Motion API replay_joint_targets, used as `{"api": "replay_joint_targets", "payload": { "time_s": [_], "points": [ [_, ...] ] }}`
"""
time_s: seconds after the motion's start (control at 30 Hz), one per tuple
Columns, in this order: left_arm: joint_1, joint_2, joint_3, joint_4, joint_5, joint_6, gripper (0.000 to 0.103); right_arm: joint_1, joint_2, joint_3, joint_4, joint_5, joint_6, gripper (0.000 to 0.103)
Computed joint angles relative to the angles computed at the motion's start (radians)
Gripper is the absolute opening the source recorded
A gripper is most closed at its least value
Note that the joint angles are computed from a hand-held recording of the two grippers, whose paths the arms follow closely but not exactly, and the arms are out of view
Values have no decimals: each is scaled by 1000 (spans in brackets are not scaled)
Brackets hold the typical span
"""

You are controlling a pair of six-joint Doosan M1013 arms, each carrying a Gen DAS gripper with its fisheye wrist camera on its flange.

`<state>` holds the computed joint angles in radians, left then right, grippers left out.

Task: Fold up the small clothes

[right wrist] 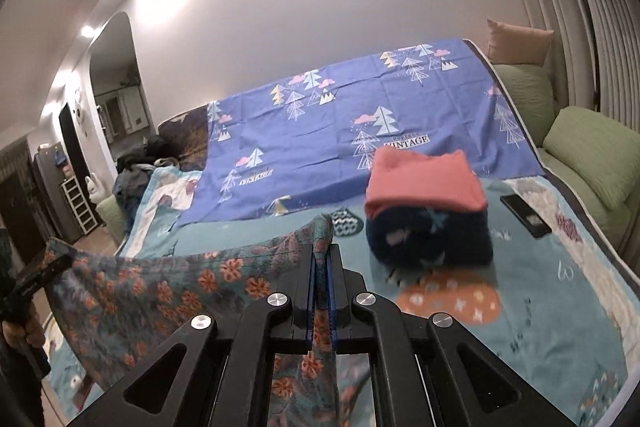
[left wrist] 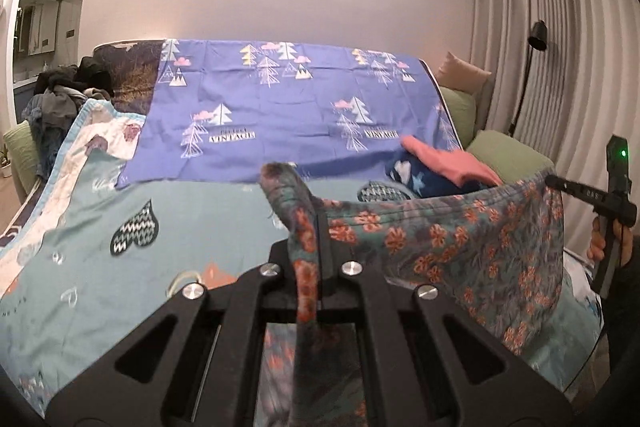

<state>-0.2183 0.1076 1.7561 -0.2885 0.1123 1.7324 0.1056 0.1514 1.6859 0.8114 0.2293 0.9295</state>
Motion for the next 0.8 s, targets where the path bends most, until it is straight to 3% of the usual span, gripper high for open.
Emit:
{"api": "replay_joint_targets", "payload": {
  "time_s": [0.17, 0.3, 0.5, 0.67, 0.8],
  "points": [
    [21, 106, -117, -53, 86, 54, 4, -4, 87, -101, -216, 51, 237, 4],
    [21, 197, -199, 87, 170, -38, 4, -1, 157, -161, -393, 90, 413, 4],
    [30, 318, -282, 194, 288, -140, 4, -3, 278, -253, -496, 204, 522, 4],
    [44, 366, -302, 178, 352, -155, 5, -8, 346, -291, -532, 272, 577, 5],
    [53, 357, -285, 170, 311, -163, 5, -19, 357, -287, -482, 283, 546, 5]
  ]
}}
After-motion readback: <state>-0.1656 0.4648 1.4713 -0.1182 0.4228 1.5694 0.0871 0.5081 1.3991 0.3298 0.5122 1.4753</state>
